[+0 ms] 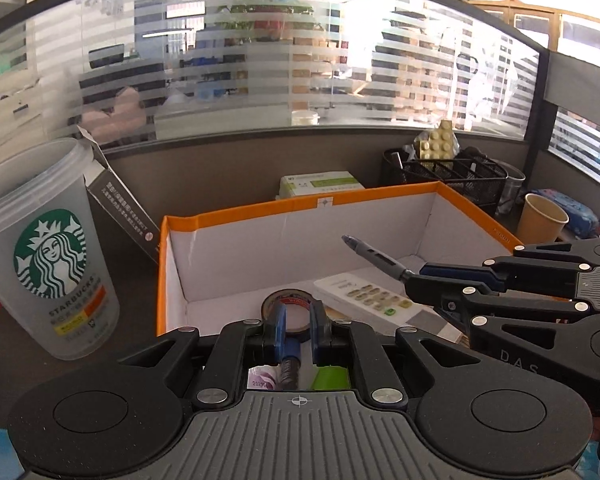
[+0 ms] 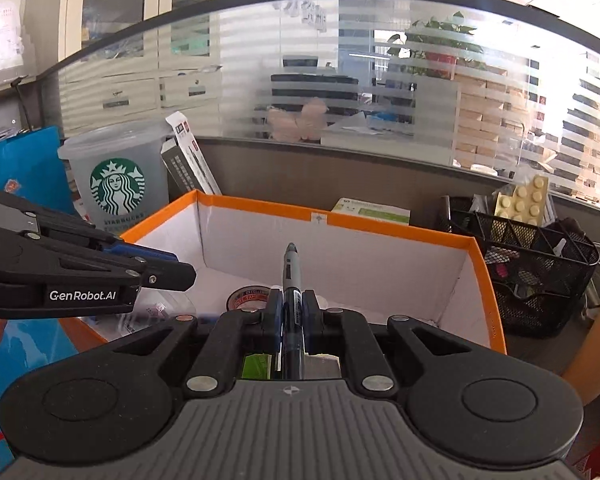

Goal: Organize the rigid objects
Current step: 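Carry the marker and pen over the orange box and lower them inside, then open both grippers to release the pens and withdraw from the box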

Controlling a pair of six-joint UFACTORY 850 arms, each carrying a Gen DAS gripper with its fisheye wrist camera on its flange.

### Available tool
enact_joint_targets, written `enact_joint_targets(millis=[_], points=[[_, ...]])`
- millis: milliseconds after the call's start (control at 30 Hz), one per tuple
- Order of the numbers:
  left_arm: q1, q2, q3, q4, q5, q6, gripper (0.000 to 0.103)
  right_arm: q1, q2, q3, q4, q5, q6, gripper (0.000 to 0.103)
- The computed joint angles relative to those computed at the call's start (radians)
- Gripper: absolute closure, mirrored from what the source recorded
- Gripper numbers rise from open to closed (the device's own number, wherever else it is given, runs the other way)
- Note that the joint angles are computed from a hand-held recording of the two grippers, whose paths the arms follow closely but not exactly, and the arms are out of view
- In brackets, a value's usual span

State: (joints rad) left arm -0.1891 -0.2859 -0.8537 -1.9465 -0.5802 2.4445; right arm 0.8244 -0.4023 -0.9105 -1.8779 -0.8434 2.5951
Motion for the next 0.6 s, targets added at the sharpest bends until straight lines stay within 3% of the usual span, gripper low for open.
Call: enact_joint_targets(millis=[600], points=[[0.010,-0.012,-0.010,0.045,0.007,-0.040,0.092,-0.052,-0.034,-0.049,0.038,0.139,-0.070,0.094]])
